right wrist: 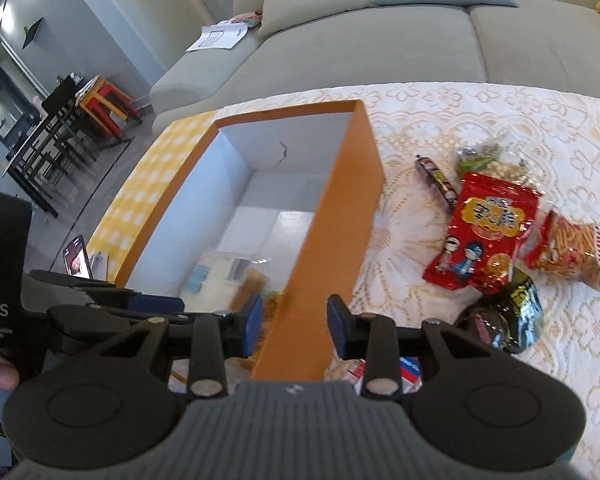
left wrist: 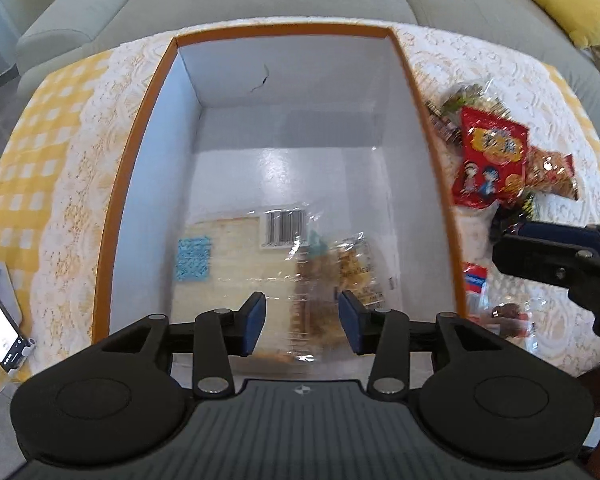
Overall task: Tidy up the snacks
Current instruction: 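Move the left gripper to the red sausage stick packet beside the box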
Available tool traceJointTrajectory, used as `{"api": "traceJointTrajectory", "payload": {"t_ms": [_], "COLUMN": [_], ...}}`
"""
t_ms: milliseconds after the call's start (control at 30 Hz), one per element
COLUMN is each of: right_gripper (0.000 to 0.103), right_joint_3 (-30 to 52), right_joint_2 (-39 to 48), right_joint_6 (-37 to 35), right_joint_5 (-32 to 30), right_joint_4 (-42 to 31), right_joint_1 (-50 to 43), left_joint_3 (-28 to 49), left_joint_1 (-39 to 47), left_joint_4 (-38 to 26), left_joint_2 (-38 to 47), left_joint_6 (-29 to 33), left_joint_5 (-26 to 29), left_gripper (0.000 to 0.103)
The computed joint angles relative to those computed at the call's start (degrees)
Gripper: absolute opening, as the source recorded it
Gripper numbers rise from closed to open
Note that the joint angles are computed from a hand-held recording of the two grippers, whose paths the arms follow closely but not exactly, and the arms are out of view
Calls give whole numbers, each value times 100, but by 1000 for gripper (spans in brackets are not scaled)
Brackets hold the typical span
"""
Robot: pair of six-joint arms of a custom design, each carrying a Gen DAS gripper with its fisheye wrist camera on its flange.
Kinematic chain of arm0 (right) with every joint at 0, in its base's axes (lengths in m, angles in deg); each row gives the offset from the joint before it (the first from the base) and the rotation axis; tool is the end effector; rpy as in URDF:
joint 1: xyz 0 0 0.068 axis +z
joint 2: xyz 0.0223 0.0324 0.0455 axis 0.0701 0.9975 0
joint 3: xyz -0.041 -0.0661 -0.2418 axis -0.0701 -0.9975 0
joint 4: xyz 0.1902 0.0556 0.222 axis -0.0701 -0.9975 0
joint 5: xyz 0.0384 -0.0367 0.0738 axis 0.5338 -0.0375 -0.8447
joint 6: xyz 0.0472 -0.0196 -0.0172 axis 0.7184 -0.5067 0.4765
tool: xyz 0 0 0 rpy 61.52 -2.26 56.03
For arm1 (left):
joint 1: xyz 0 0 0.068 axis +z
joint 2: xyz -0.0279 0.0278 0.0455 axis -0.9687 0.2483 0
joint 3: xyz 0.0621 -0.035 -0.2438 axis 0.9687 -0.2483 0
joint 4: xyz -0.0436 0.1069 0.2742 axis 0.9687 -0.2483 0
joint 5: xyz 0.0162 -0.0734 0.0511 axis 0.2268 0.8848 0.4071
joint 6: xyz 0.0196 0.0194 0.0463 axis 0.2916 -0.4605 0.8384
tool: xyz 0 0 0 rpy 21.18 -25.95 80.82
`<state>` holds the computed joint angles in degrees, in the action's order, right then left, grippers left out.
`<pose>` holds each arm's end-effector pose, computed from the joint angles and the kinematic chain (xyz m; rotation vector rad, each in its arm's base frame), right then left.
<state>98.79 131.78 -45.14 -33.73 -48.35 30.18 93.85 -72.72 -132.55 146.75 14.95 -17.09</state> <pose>0.1888 0.0973 0.3041 0.0590 2.5064 0.5788 0.2112 0.0067 0.3153 0.4423 2.7669 -0.0597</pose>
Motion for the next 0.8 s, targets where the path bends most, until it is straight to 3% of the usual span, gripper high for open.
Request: {"api": "traceJointTrajectory", "payload": {"t_ms": [100, 233, 333, 400, 633, 800], "right_gripper": [35, 46, 55, 56, 56, 55], "right_joint_3": [-3, -18, -34, -104, -663, -1238], "right_joint_2": [-253, -626, -945, -1238, -2415, -2998], "right_joint_6": [-51, -197, -333, -500, -1300, -2041], "right_joint_5": [5, 168, 399, 408, -501, -1057], "right_joint_4": [-180, -444, -689, -841, -1489, -1831], "right_joint_1": [-88, -216, -340, -577, -2109, -2616], "left_joint_3": [84, 229, 269, 266, -216, -680], "left_joint_1": [-200, -694, -1451, -2055, -4504, -4939], "left_joint_4": [5, -10, 7, 15, 43, 13], "left_joint_2": [-276, -761, -1126, -1304, -1468, -1392], "left_joint_6": [-175, -554, -981, -1243, -2023, -2183], "left_joint_5": [24, 81, -166, -388, -1694, -1768], "left_gripper": [50, 56, 63, 66, 68, 67]}}
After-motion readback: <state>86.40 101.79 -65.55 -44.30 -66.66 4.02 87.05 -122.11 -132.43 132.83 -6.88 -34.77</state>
